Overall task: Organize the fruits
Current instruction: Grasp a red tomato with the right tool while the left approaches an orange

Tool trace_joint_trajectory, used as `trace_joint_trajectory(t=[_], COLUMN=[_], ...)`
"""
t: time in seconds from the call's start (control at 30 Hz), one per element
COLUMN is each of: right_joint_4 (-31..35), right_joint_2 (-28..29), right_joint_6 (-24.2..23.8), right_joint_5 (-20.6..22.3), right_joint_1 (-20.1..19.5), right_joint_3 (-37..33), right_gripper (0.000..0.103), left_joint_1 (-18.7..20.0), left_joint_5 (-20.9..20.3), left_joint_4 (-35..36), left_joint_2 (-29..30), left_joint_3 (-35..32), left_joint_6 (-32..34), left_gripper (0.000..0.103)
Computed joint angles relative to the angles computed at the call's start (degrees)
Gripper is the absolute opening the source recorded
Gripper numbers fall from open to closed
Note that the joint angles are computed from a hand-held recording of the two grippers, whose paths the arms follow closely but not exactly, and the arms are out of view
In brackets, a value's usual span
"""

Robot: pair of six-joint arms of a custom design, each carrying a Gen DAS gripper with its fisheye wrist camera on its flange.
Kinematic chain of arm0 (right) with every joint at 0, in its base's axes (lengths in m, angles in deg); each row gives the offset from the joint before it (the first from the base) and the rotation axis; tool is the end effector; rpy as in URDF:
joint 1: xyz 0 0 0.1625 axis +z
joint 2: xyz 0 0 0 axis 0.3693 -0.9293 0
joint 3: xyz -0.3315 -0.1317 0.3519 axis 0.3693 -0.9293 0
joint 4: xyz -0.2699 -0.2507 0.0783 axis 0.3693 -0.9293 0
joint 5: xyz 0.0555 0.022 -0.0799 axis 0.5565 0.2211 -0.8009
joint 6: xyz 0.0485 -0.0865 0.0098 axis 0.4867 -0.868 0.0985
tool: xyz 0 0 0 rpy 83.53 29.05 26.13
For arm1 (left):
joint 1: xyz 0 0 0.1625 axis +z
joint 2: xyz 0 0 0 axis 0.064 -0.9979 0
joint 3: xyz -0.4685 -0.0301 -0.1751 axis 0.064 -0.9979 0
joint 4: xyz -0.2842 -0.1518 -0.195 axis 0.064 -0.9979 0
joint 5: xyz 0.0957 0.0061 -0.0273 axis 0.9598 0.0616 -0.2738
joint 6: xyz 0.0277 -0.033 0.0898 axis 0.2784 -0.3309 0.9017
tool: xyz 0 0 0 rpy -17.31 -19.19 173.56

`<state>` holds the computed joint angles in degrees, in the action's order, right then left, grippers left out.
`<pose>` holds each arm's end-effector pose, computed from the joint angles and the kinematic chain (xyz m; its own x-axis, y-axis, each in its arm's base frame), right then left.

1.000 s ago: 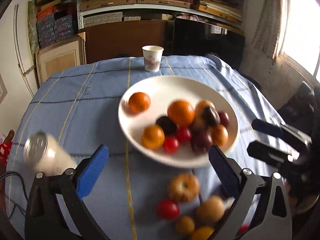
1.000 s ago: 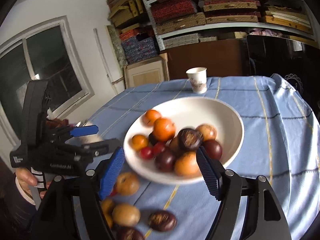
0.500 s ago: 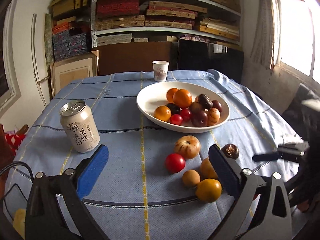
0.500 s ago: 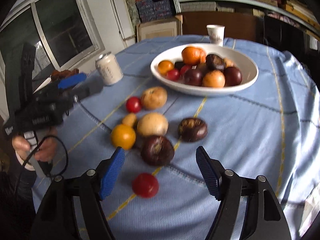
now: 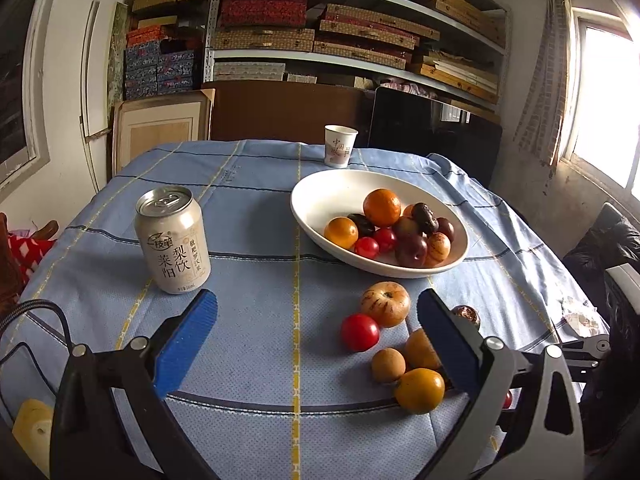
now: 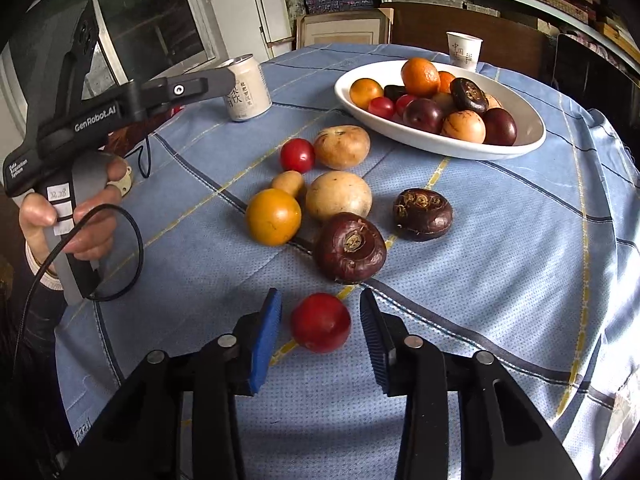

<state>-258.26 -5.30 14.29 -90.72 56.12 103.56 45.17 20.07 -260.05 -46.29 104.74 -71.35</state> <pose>0.0099 -0.5014 0.1674 -0.7264 -0.4491 0.5202 -0.6245 0.7474 -0.2268 -0.2218 -0.5546 0.0294 -0.7469 0.2894 -0.5987 0.6391 0.5609 -0.5263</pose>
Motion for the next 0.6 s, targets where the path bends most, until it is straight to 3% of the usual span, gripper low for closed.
trace_joint_trajectory(t=[0.27, 0.37, 0.47, 0.5, 0.6], right_joint_4=[-0.7, -0.3, -0.4, -0.7, -0.6], right_joint_2=[0.6, -1.8, -4.2, -4.6, -5.4], right_joint_6=[-1.5, -0.4, 2.6, 3.4, 6.1], right_joint_5=[-1.4, 4.1, 9.6, 10.4, 11.5], right_joint_1=[0.2, -1.4, -3.6, -4.0, -5.1], right_joint_3=[0.0, 0.7, 1.0, 1.0, 0.4], right_gripper=[0.029, 0.029, 0.029, 0.029, 0.029], left_joint_1=[0.3, 0.6, 1.5, 1.3, -0.1], left_joint_5=[-0.8, -2.6, -11.0, -12.1, -12.9], left_joint_4=[1.6, 4.1, 10.8, 11.3, 11.3], left_joint_2=[-0.4, -1.0, -3.0, -3.0, -2.2], left_joint_3=[0.3, 0.4, 1.3, 1.7, 3.1], left_joint_6=[-1.7, -2.3, -1.1, -0.1, 5.5], left_gripper=[0.098, 0.098, 0.098, 0.096, 0.071])
